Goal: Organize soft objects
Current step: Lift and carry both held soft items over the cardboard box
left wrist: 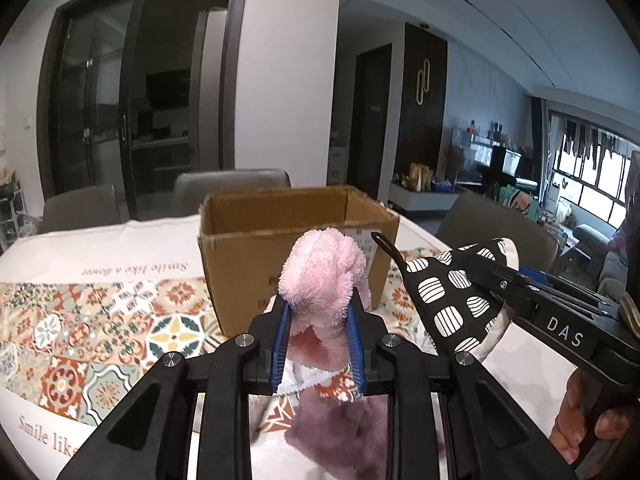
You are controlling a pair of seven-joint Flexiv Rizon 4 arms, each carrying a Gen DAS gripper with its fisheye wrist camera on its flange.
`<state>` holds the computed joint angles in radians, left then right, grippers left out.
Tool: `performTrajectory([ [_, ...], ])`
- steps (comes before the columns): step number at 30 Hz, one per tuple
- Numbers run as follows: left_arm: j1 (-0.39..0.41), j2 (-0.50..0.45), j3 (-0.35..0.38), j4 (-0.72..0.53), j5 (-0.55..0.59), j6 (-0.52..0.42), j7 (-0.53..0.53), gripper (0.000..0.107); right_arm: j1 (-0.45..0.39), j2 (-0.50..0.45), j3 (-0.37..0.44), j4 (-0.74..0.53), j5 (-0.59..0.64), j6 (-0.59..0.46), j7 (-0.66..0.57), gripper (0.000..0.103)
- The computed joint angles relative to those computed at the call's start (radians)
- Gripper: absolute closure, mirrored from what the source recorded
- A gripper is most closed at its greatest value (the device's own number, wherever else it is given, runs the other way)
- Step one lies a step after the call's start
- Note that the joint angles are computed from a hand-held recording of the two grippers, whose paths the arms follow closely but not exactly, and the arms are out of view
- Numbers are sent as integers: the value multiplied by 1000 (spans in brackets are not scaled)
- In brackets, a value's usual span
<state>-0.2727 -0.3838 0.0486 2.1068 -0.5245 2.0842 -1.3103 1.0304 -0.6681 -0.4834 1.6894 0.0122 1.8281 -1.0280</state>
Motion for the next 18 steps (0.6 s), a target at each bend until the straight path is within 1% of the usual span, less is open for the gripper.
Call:
performTrajectory([
  [5,-16,8,19,-3,-24,45,33,80,44,-2,-54,-11,25,29,-23,72],
  [15,12,29,-5,-23,-38,115,81,80,93,-20,-114,-74,101,71,-112,72],
  [18,23,29,-10,-35,-38,134,95,80,96,-24,-115,-100,119,75,-142,72],
])
